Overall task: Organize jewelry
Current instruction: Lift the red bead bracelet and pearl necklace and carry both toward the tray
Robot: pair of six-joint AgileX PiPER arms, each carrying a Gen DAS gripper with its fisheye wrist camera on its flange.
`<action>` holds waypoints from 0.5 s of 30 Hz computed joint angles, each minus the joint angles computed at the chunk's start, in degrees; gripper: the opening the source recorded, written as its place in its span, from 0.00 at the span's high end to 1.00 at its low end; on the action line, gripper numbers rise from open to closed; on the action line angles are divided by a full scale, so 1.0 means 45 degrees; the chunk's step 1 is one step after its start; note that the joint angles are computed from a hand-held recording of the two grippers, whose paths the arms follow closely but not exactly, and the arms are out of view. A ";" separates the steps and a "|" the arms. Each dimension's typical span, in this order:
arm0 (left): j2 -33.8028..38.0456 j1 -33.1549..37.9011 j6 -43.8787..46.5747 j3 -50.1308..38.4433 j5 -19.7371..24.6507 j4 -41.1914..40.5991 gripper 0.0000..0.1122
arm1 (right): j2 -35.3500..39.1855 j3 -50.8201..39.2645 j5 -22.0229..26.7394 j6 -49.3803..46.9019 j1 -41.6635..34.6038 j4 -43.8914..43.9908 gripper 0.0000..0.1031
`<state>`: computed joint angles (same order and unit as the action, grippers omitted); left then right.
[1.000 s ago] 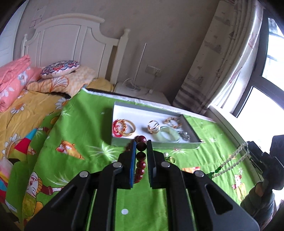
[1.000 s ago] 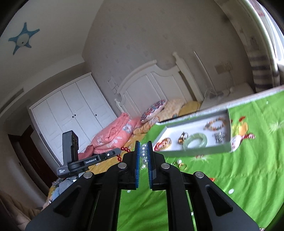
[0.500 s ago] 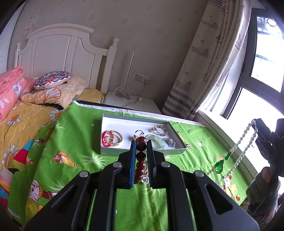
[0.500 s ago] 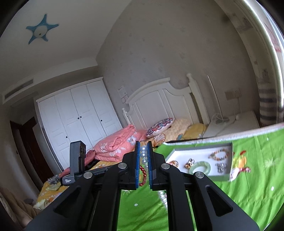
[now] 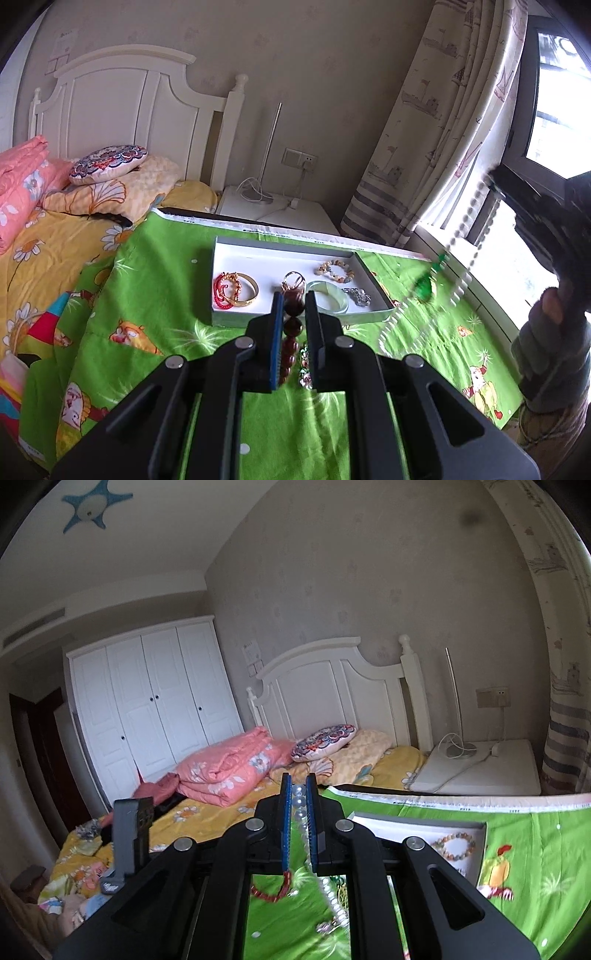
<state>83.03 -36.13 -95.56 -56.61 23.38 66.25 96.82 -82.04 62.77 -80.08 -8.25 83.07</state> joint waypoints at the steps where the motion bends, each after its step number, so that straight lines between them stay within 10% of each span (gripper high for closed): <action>1: 0.0111 0.0123 0.0350 -0.0178 -0.0053 -0.0264 0.95 | 0.0315 -0.0628 -0.0370 0.0412 0.0308 -0.0223 0.91; 12: 0.1611 0.1476 0.5046 -0.1701 -0.0856 -0.4302 0.94 | 0.2106 -0.3548 -0.1734 0.2550 0.1705 -0.1416 0.91; 15: 0.1844 0.1469 0.5707 -0.0808 -0.1027 -0.5150 0.75 | 0.1979 -0.3056 -0.1750 0.2059 0.1793 -0.1485 0.91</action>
